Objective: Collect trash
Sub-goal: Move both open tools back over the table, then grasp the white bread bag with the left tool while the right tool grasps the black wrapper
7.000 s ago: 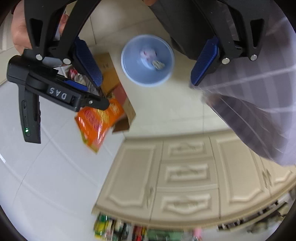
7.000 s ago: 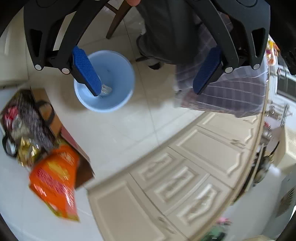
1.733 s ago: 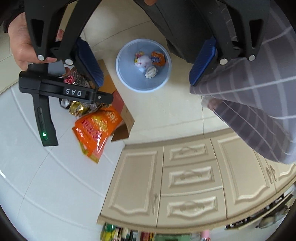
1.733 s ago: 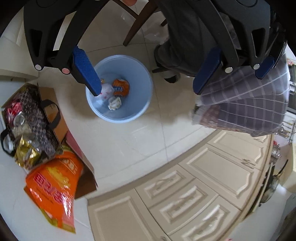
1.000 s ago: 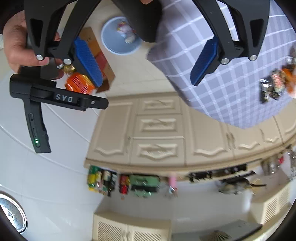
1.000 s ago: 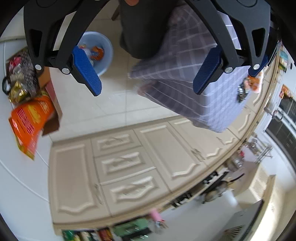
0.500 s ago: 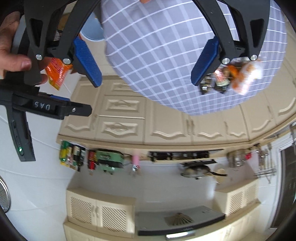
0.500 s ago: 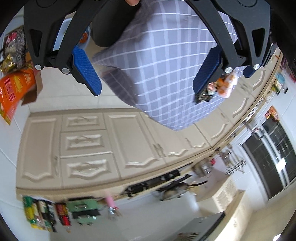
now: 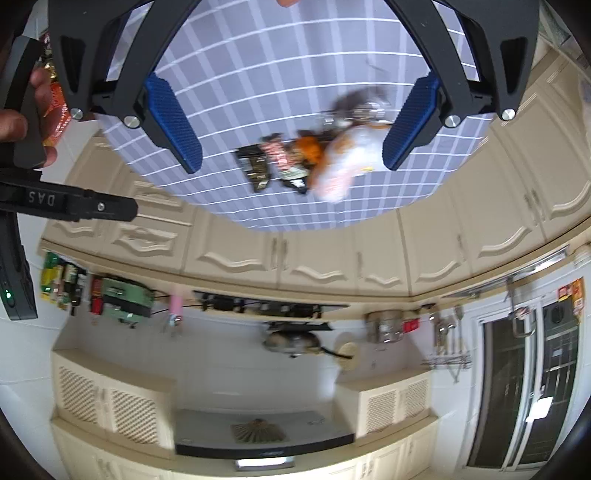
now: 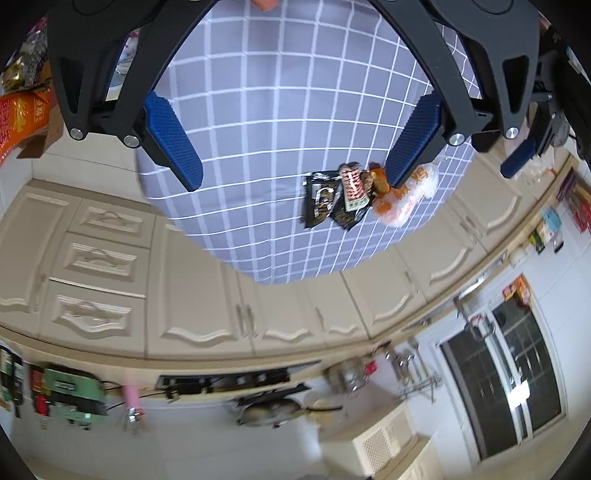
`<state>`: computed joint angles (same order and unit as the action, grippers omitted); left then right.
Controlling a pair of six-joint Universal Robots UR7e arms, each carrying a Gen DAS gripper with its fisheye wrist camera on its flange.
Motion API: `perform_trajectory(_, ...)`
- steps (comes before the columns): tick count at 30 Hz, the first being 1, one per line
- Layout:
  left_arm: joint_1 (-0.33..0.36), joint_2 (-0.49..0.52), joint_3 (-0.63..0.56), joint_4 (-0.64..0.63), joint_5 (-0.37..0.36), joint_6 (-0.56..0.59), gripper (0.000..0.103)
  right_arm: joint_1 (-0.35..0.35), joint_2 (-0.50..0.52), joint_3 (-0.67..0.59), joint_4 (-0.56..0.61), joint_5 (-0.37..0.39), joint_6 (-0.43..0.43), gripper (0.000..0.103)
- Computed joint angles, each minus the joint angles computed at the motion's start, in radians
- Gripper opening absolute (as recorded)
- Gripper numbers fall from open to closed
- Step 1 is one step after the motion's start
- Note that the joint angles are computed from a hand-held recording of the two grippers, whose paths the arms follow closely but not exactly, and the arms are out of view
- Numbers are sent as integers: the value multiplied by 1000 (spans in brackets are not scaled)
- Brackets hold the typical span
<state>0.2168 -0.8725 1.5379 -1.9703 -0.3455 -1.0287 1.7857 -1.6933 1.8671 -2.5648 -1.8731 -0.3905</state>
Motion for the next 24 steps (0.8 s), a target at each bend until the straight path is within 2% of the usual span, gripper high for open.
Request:
perform_trajectory(6, 69, -19, -17, 161, -11, -42, 96, -6, 95, -23, -2, -17, 7, 97)
perform_trajectory(13, 159, 26, -88, 244, -48, 46, 96, -29, 222, -94, 10, -73, 2, 97)
perform_trajectory(21, 239, 51, -114, 135, -103, 182, 96, -25, 385, -197, 30, -141, -24, 97)
perform_trajectory(22, 245, 54, -115, 118, -110, 198, 96, -23, 403, -208, 41, -151, -29, 92)
perform_trajectory(23, 249, 54, -111, 97, -118, 214, 91, -20, 419, -216, 46, -165, -34, 83)
perform_trajectory(24, 255, 52, -105, 67, -135, 235, 73, -15, 428, -211, 17, -185, -55, 82)
